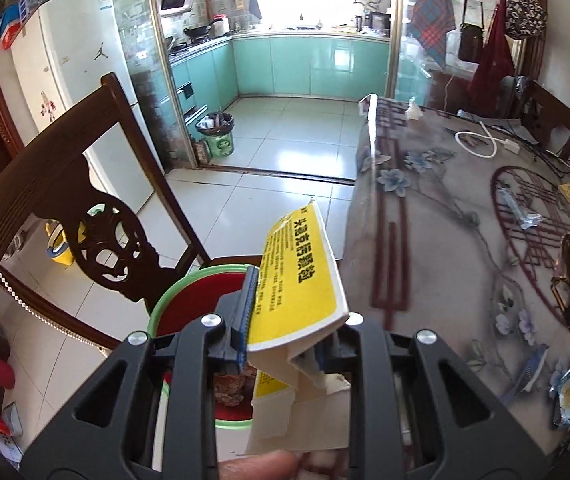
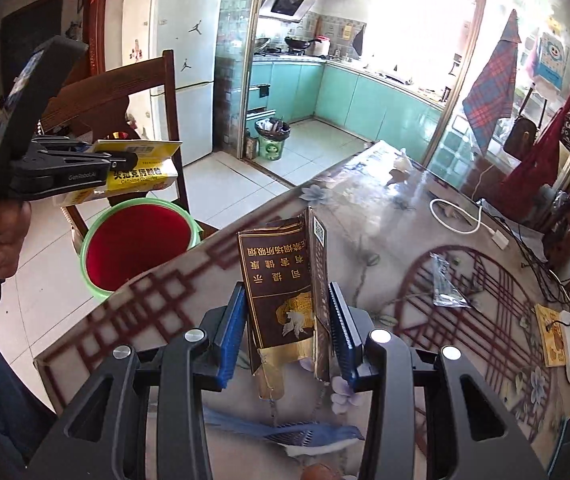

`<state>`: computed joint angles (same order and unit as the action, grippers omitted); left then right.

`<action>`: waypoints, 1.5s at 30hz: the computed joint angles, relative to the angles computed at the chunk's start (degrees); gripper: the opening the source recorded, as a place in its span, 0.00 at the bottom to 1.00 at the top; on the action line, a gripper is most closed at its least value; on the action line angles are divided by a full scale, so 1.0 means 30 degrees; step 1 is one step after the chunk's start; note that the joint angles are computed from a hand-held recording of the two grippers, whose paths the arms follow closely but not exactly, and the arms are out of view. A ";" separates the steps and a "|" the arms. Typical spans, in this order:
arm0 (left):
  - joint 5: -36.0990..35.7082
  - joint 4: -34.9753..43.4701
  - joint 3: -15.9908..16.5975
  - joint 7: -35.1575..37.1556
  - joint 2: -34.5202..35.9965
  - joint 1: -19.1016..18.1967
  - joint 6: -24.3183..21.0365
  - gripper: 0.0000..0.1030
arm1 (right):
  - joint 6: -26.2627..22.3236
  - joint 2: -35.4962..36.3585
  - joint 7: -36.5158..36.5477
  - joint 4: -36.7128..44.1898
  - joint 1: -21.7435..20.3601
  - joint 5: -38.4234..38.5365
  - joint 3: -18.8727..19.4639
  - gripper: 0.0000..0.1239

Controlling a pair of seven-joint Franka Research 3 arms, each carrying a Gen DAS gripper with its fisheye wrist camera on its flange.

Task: Collect trash
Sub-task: 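Carry yellow box and cigarette pack over the red bucket and open both tools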

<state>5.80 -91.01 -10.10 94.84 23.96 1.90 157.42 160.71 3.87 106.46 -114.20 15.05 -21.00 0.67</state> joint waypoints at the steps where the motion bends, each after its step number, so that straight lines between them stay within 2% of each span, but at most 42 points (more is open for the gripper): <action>1: -0.0090 0.0402 0.0090 -0.0102 0.0306 0.0095 -0.0338 0.23 | -0.0073 0.0303 -0.0181 0.0358 0.0085 0.0150 0.0117 0.31; 6: -0.0550 0.2623 0.0238 -0.0193 0.2024 0.0658 -0.2645 0.23 | -0.0543 0.1810 -0.0869 0.2253 0.0934 0.0698 0.0197 0.31; 12: -0.0819 0.4335 0.0270 0.0162 0.3445 0.0952 -0.4559 0.23 | -0.1095 0.3343 -0.1659 0.4265 0.1938 0.1374 -0.0090 0.31; 23: -0.0560 0.6737 0.0723 -0.0594 0.5164 0.0848 -0.6186 0.25 | -0.1755 0.4823 -0.2292 0.5981 0.3001 0.2025 -0.0608 0.31; 25: -0.0471 0.7111 0.0782 -0.0816 0.5427 0.0803 -0.6497 0.43 | -0.1889 0.5063 -0.2319 0.6264 0.3081 0.2107 -0.0692 0.31; 26: -0.0231 0.7090 0.0906 -0.0928 0.5445 0.0684 -0.6471 0.56 | -0.1919 0.5130 -0.2325 0.6330 0.3122 0.2141 -0.0721 0.31; 28: 0.0348 0.6906 0.1178 -0.1222 0.5351 0.0430 -0.6249 0.68 | -0.1981 0.5199 -0.2362 0.6428 0.3185 0.2188 -0.0769 0.31; 30: 0.0156 0.6872 0.0943 -0.1214 0.5254 0.0645 -0.6141 0.79 | -0.2031 0.5296 -0.2352 0.6553 0.3250 0.2235 -0.0799 0.31; 31: 0.0204 0.6689 0.0988 -0.1371 0.5111 0.0652 -0.5796 0.87 | -0.2029 0.5335 -0.2377 0.6598 0.3265 0.2272 -0.0799 0.31; 32: 0.0427 0.6481 0.1177 -0.1690 0.4947 0.0555 -0.5364 0.91 | -0.2013 0.5390 -0.2397 0.6655 0.3286 0.2291 -0.0805 0.31; 35: 0.1647 0.6057 0.2056 -0.3028 0.4575 0.0079 -0.4209 0.96 | -0.2065 0.5650 -0.2679 0.6951 0.3264 0.2531 -0.0720 0.31; 40: 0.3284 0.5236 0.3029 -0.5540 0.3810 -0.0129 -0.2488 0.96 | -0.1979 0.6182 -0.3460 0.7604 0.3238 0.3148 -0.0522 0.31; 45: 0.4843 0.5080 0.4195 -0.9195 0.3295 -0.0193 -0.1742 0.95 | -0.2314 0.7123 -0.4321 0.8908 0.3367 0.3972 -0.0352 0.31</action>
